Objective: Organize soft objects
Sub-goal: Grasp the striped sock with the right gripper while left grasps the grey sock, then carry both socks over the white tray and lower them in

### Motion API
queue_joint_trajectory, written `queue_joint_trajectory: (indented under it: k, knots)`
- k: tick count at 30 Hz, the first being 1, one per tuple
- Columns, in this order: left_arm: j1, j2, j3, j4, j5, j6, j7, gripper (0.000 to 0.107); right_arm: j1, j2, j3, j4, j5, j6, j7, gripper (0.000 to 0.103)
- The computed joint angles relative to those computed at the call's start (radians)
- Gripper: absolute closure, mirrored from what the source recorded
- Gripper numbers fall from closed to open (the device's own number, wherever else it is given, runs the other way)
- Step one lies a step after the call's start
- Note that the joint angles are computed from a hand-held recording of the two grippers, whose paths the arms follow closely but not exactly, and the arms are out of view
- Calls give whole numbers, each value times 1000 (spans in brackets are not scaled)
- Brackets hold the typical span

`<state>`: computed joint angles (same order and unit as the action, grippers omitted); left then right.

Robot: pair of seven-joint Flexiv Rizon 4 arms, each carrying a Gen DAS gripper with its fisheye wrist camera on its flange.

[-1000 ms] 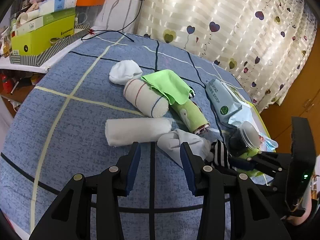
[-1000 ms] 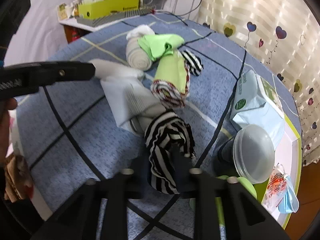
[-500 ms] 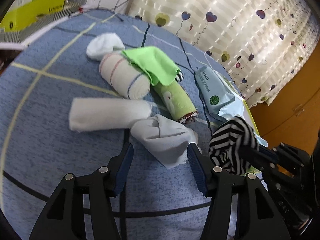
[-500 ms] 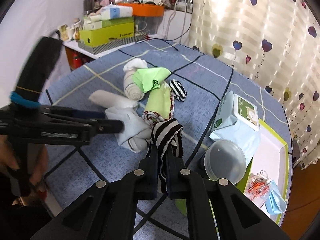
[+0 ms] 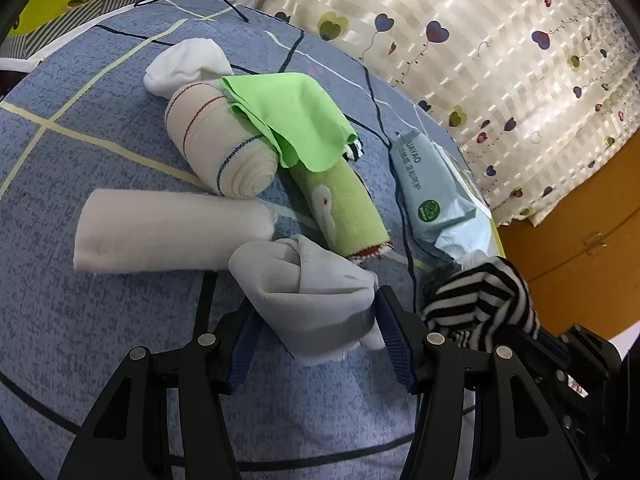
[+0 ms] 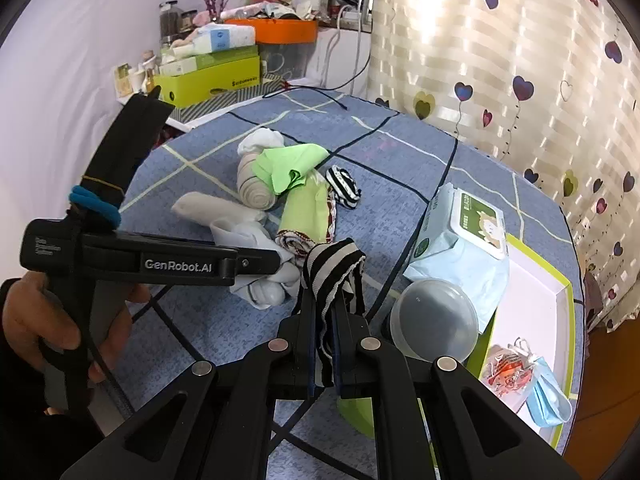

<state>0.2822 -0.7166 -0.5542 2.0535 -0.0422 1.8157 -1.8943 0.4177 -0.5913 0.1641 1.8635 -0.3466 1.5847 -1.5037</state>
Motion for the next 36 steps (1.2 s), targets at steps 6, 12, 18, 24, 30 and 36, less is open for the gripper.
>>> queue_joint_trajectory:
  k: [6, 12, 18, 24, 30, 36]
  knots:
    - [-38, 23, 42, 0, -11, -1, 5, 65, -5, 3, 0, 3, 8, 11, 3, 97]
    - [-110, 86, 123, 26, -13, 30, 8, 67, -2, 19, -7, 21, 11, 44, 9, 97]
    - [-263, 160, 287, 44, -47, 69, 6, 67, 8, 50, -24, 58, 14, 94, 16, 97]
    - [-383, 199, 402, 43, -96, 83, 26, 67, 32, 83, -63, 91, 17, 141, 26, 97]
    - [-450, 218, 453, 33, -130, 87, 58, 67, 58, 115, -114, 124, 36, 182, 35, 97]
    - [-493, 225, 468, 1, -149, 82, 101, 67, 77, 140, -167, 146, 71, 206, 44, 97]
